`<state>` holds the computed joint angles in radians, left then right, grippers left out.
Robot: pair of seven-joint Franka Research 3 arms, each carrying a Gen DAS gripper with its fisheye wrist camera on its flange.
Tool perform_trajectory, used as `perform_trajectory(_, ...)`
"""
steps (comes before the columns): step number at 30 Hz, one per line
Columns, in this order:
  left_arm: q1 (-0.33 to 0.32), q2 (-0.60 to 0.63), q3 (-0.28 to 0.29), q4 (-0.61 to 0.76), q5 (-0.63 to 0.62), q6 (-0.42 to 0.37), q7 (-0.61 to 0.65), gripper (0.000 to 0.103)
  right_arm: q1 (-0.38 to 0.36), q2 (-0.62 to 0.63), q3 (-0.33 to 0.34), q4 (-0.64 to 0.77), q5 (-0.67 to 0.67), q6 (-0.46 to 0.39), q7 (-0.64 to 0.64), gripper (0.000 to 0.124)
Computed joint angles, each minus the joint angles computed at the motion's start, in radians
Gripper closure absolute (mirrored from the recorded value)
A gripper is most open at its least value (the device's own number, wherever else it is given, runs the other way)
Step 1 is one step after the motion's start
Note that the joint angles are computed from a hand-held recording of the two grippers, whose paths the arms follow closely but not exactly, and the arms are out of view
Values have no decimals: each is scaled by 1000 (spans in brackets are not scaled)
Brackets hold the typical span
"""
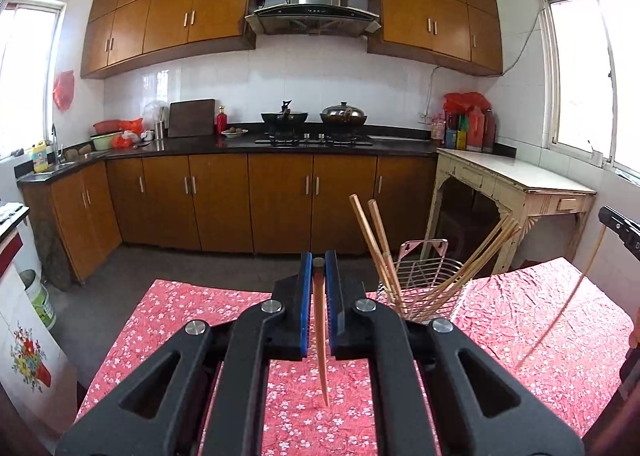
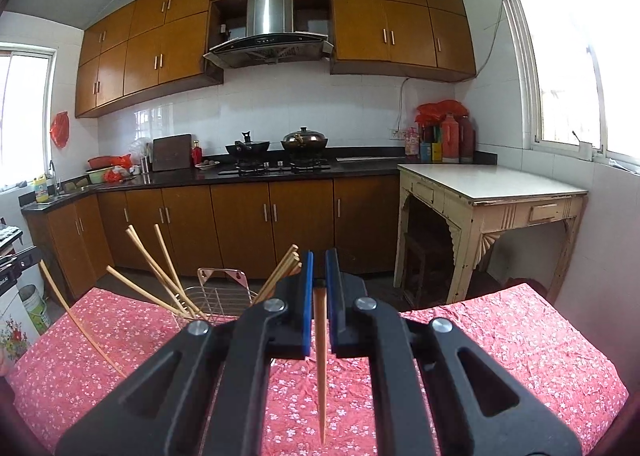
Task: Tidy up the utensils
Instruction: 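Lift the left tool's chopstick over the wire holder while the right tool carries its chopstick there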
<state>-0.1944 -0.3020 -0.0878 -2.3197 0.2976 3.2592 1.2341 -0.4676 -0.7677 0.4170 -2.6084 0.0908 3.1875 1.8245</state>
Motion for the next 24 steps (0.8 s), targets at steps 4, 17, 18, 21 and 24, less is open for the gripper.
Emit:
perform_trajectory(4,-138,-6,114,6,-28,-13,48,96,26,6,-18,13,-1,-5,-9,117)
perform_trajectory(17,-448,-28,287,93,-213,-50,260,97,97,18,-78,104,-1,-21,-54,117)
perform_trajectory(18,-442,-17,273,112,-225,-54,265,97,104,23,-83,115,1,-24,-57,117)
perform_trajectory(21,-389,18,209,168,-250,-64,259,97,125,45,-98,154,4,-29,-65,117)
perform_trajectory(24,-275,60,102,232,-238,-67,214,97,131,80,-100,209,2,-28,-72,117)
